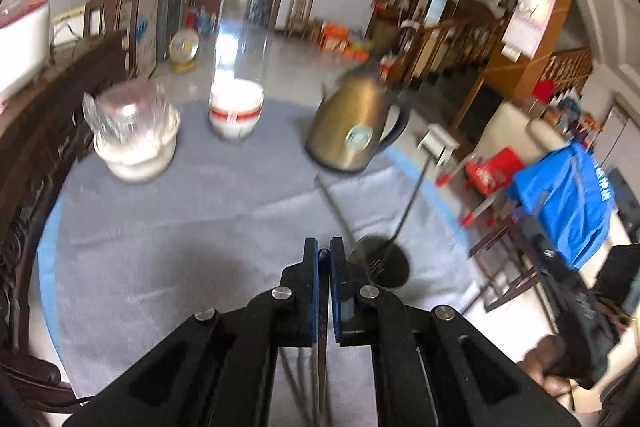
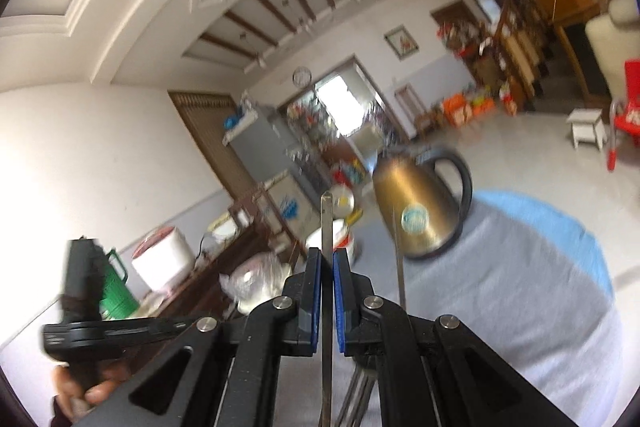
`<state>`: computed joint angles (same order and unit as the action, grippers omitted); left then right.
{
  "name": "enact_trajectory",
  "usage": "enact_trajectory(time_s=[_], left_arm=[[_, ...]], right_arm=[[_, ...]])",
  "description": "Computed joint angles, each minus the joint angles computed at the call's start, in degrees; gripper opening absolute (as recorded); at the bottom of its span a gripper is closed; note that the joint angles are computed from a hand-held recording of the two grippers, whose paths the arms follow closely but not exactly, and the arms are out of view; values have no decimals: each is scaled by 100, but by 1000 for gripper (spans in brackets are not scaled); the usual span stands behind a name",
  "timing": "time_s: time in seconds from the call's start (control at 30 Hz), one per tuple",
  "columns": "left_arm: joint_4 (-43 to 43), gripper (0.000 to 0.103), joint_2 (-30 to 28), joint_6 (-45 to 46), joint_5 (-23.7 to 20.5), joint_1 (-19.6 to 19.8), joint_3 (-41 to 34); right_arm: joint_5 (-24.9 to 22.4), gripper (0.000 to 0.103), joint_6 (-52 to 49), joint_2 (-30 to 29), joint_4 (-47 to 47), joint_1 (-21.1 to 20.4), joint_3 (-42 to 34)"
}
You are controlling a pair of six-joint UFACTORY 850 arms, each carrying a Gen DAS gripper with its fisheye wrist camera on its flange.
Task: Organize utensils
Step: 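Lift the chopsticks upright with both tools and carry them over the cup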
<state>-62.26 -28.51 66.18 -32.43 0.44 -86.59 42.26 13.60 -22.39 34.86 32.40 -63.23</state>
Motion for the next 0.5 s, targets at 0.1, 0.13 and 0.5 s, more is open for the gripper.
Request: enact_trajectory(time_s=[0.1,0.13,0.5], left_arm=[[-591,5,300,482,-95,81,204],[-749,5,364,565,-124,100,220],[-3702,5,639,2566,232,-117,532]], right_arm=[[356,7,-486,11,502,36,-89],[516,7,-617,3,693,46,-128],[1488,7,-1342,-403,2012,46,-657]])
